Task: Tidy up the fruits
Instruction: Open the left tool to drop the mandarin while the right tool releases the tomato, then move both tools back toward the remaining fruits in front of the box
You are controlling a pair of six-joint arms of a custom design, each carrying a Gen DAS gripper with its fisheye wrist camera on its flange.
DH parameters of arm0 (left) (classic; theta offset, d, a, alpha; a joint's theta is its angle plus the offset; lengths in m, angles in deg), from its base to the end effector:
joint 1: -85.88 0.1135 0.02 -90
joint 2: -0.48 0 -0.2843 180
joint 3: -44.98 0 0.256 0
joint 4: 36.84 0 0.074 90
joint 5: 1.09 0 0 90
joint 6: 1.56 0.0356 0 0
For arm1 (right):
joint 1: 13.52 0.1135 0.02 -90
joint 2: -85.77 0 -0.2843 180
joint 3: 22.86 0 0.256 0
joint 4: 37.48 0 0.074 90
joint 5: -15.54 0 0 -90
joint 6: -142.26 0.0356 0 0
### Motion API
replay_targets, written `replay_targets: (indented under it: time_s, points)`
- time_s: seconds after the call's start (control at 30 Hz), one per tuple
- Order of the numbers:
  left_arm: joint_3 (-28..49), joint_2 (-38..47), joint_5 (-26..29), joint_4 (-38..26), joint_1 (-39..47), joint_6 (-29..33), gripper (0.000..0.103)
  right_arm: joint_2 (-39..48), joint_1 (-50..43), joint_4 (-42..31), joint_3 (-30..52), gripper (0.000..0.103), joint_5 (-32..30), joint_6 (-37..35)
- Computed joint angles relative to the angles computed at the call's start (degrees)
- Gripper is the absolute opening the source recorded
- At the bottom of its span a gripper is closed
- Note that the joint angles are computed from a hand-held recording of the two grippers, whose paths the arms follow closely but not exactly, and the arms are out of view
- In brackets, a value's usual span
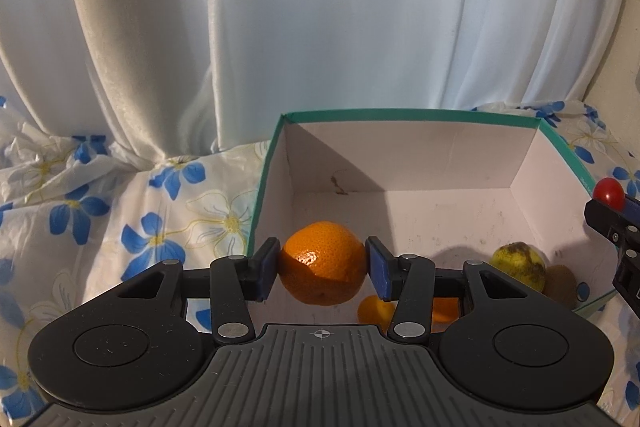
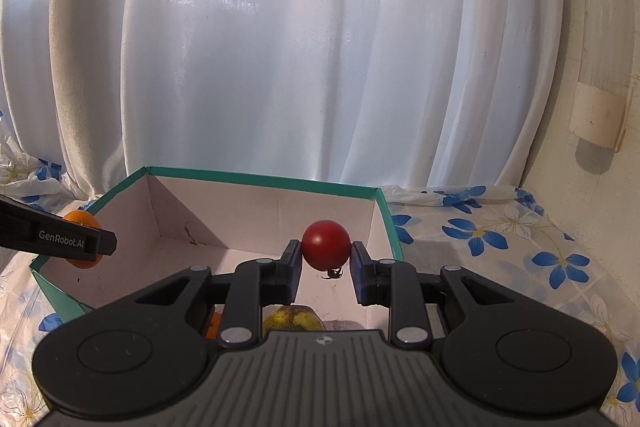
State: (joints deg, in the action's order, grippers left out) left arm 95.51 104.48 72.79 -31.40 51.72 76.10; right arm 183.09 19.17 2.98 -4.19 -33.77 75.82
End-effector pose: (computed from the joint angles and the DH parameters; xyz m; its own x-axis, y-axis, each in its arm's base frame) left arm 0.2650 -0.1679 0.1032 -0.6835 0.2157 -0.6974 0.2454 0.9676 0.0587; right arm 0.1691 0.0809 0.0820 -0.4683 0.0596 -0.8816 0.2279 0.9721 -0.0553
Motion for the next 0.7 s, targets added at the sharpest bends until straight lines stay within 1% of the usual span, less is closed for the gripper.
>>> replay_targets:
  time_s: [0.37,0.43,0.47,0.5,0.53,0.57,0.6,0.67,0.7]
  points:
    - [1.55,2.37,0.54,-0.26,0.03,0.11,0.052,4.71,-2.14,3.22,0.12,0.025,-1.99,0.49]
    - [1.91,2.80,0.75,-0.38,0.17,-0.08,0.054,5.07,-2.47,3.30,0.20,0.026,-2.22,0.56]
    - [1.71,2.78,0.76,0.16,0.21,-0.02,0.057,5.04,-2.56,2.80,0.45,0.028,-2.12,0.58]
    - [1.42,2.61,1.08,0.72,0.30,0.27,0.068,4.96,-2.47,2.01,0.71,0.033,-1.71,0.67]
    - [1.00,2.27,1.27,1.36,0.33,0.32,0.080,4.81,-2.35,1.18,0.92,0.053,-1.13,0.94]
    - [0.31,1.77,0.98,2.35,0.20,0.24,0.083,4.69,-2.06,1.05,0.80,0.071,-0.44,1.33]
    - [-0.28,1.29,0.54,3.17,-0.01,0.46,0.083,4.49,-1.45,1.39,0.39,0.076,0.61,1.83]
    - [-1.28,0.09,0.63,3.92,-0.13,0.89,0.084,4.02,0.02,2.48,-0.66,0.079,2.80,2.34]
    - [-1.74,-0.65,0.73,3.91,-0.14,0.82,0.085,3.25,0.54,1.85,-0.96,0.080,3.65,2.92]
